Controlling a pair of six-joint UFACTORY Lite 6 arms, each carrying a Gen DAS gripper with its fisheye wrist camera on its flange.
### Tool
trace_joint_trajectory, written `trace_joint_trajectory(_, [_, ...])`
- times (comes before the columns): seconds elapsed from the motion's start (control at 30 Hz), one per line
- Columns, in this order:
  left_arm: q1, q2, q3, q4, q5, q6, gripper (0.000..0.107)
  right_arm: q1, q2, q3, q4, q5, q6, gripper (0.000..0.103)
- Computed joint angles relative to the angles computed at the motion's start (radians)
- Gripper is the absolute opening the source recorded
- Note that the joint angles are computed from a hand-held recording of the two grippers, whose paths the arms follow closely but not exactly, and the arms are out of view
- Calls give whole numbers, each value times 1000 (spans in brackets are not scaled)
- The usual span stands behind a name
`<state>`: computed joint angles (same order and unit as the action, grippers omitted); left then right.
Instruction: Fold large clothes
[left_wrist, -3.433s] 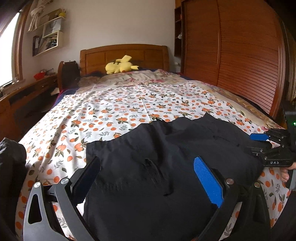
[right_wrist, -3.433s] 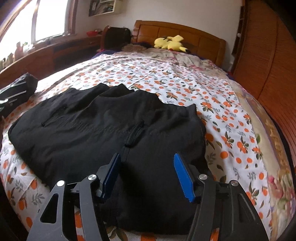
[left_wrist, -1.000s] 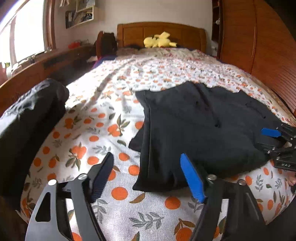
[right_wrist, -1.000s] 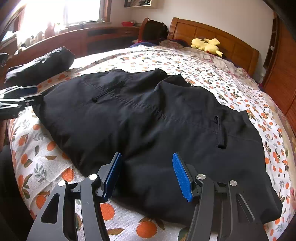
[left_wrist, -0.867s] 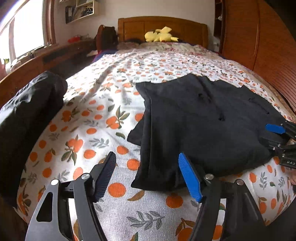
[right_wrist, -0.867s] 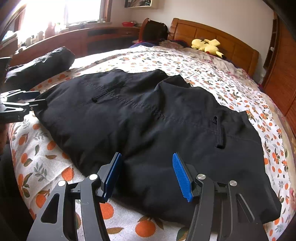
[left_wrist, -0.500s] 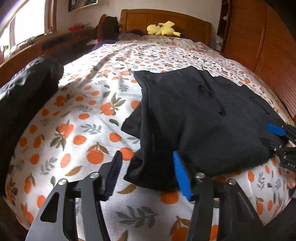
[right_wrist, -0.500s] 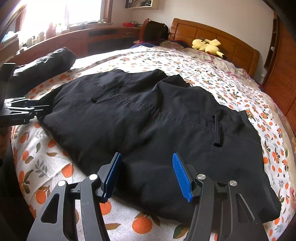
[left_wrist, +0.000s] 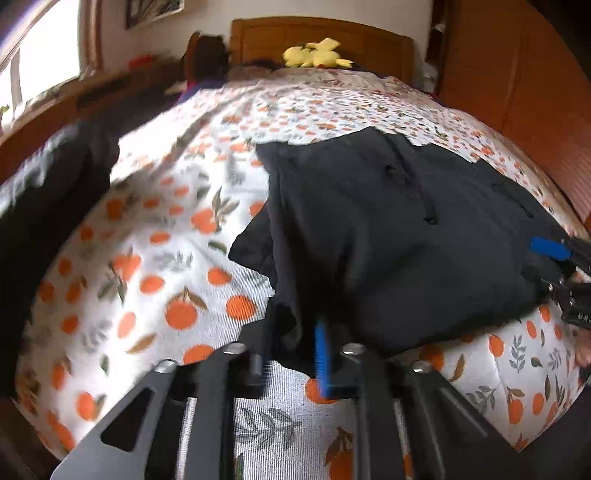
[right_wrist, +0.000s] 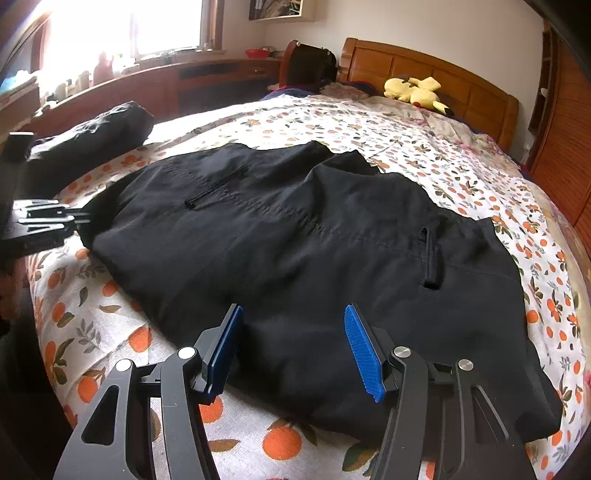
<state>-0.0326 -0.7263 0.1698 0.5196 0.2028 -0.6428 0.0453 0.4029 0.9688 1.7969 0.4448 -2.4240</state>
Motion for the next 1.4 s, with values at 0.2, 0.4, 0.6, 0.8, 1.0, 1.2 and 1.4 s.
trace_joint_trajectory(0.2, [-175, -118, 114, 117, 211, -168, 9, -72, -30, 11, -100, 63, 89, 55])
trace_joint_trajectory(0.4, [-578, 17, 360, 453, 485, -619, 7, -189, -65, 14, -189, 157, 150, 55])
trace_joint_trajectory(0.6, [-831, 312, 631, 594, 602, -798, 6, -335, -69, 32, -269, 255, 179, 55])
trace_joint_trajectory(0.8, [-947, 629, 896, 652, 596, -870, 5, -468, -30, 92, -323, 324, 193, 55])
trace_joint_trajectory(1.0, [-978, 924, 1185, 630, 543, -821, 4, -568, 40, 175, -378, 372, 227, 55])
trace_joint_trajectory(1.2, [-998, 1174, 1452, 547, 529, -708, 4, -626, 95, 234, -423, 394, 252, 55])
trace_joint_trajectory(1.4, [-1003, 1205, 1499, 518, 511, -688, 22, -651, 108, 264, -447, 422, 281, 55])
